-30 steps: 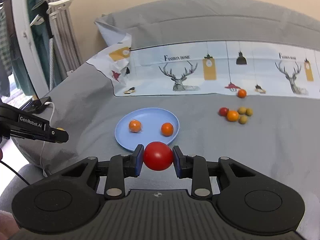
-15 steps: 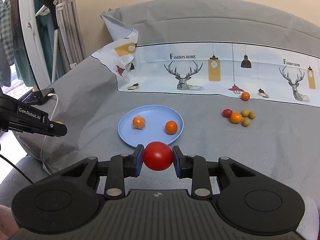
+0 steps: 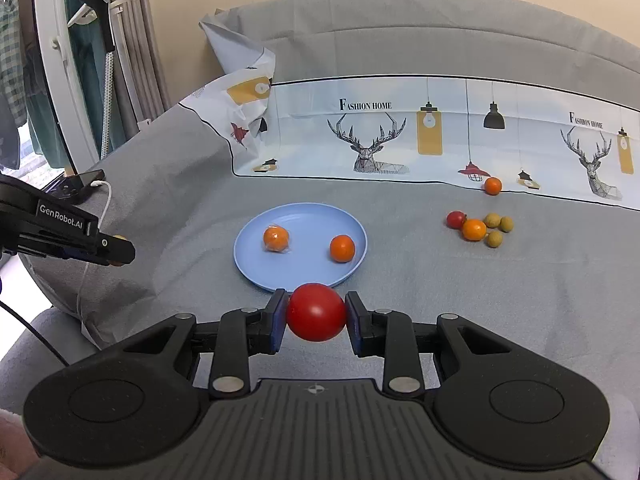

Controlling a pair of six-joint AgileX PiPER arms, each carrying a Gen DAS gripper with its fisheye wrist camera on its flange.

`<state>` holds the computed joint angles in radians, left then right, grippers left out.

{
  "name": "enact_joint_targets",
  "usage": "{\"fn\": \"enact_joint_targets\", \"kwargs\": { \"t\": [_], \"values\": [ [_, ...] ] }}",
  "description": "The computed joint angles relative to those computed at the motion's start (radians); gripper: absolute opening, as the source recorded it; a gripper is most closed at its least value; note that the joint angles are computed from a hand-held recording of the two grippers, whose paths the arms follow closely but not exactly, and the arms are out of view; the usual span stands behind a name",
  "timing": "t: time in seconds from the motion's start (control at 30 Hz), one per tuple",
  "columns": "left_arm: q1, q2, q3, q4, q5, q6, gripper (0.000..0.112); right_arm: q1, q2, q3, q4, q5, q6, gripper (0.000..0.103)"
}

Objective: Organize fruits
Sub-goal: 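Carry the yellow fruit and red tomato toward the blue plate with both tools, then lower both held fruits over the blue plate and open both tools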

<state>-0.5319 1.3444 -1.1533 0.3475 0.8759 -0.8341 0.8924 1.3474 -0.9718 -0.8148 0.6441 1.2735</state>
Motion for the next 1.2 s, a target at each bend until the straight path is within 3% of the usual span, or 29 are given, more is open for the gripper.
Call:
{"fn": "enact_joint_targets", "kwargs": {
  "t": [0.53,1.2],
  "values": [
    [0.066,0.134,-0.11,-0.053,-0.03,0.079,0.027,-0.094,0.092,-0.042,0.055,-0.077,-0.059,0.032],
    [0.164,0.501,-0.461,-0.172,-0.033,0.24,0.027,-0.244,0.431,-0.314,0.2,-0.22,-0.275,0.032]
  ]
}}
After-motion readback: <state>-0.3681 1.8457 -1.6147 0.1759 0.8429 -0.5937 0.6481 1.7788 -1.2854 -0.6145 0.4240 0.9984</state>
